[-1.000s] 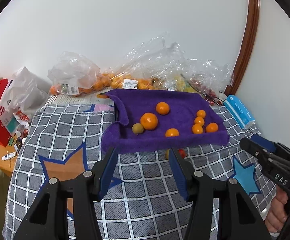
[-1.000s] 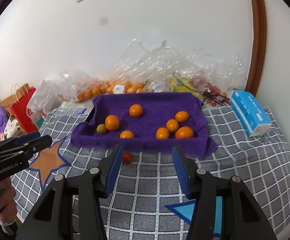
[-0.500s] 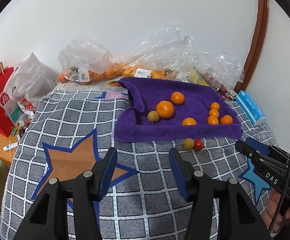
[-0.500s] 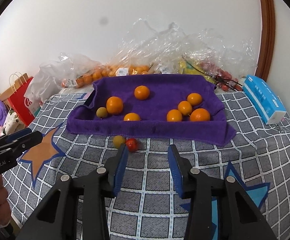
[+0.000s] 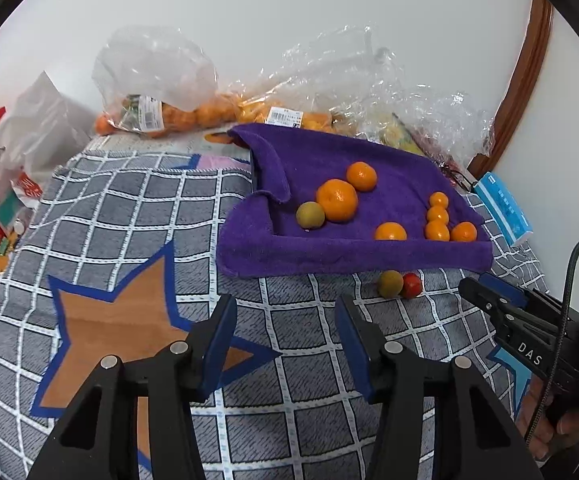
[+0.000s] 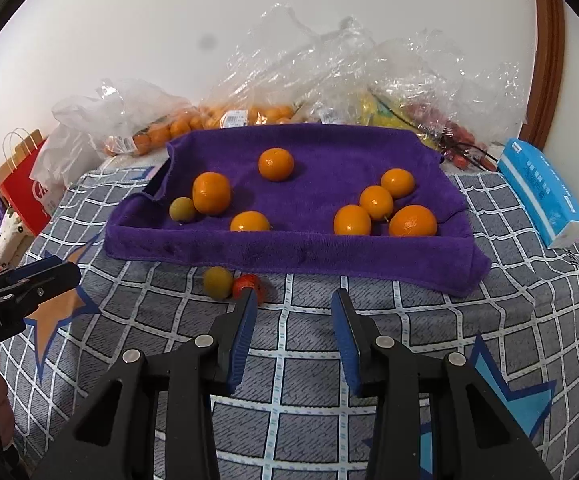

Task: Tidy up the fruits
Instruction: 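Grasp the red strawberry with the right tool while the left tool approaches the yellow-green fruit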

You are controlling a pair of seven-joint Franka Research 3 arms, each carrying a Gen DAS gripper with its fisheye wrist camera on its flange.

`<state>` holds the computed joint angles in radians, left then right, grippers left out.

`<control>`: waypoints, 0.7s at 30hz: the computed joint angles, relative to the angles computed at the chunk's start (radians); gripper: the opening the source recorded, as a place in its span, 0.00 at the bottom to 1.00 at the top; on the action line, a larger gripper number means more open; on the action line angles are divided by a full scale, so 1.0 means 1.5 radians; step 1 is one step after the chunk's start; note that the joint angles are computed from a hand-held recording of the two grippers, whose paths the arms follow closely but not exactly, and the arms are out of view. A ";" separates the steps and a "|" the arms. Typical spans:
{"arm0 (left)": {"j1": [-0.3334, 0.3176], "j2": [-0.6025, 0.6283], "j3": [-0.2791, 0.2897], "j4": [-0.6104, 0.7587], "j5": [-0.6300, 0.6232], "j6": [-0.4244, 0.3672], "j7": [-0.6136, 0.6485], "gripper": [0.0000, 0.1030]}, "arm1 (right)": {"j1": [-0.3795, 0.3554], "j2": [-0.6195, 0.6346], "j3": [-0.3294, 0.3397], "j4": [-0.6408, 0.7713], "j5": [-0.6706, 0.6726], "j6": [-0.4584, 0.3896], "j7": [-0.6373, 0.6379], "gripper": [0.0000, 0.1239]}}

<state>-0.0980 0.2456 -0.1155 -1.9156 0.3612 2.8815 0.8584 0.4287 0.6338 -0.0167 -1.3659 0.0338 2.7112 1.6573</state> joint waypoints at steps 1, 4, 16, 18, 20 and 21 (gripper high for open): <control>0.005 0.006 -0.005 0.004 -0.010 0.003 0.009 0.47 | -0.001 0.005 0.001 0.007 0.001 -0.005 -0.001 0.31; 0.005 0.025 -0.005 0.019 -0.021 0.002 0.012 0.47 | -0.001 0.016 0.001 0.023 0.000 -0.017 -0.003 0.31; 0.007 0.062 -0.003 0.040 -0.006 -0.008 0.013 0.40 | -0.008 0.073 0.029 0.102 0.028 -0.057 -0.047 0.31; 0.018 0.064 -0.015 0.035 -0.027 -0.003 0.038 0.37 | -0.003 0.084 0.025 0.118 0.027 -0.066 -0.050 0.31; 0.019 0.064 -0.014 0.026 -0.036 0.013 0.044 0.37 | 0.002 0.096 0.021 0.134 0.024 -0.075 -0.053 0.31; 0.022 0.065 -0.018 0.025 -0.045 0.015 0.051 0.36 | 0.003 0.102 0.020 0.143 0.024 -0.082 -0.052 0.30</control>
<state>-0.0645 0.3435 -0.1424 -1.8775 0.2936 2.9045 0.9344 0.4339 0.7864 0.0133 -1.1521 0.0697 2.5882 1.5800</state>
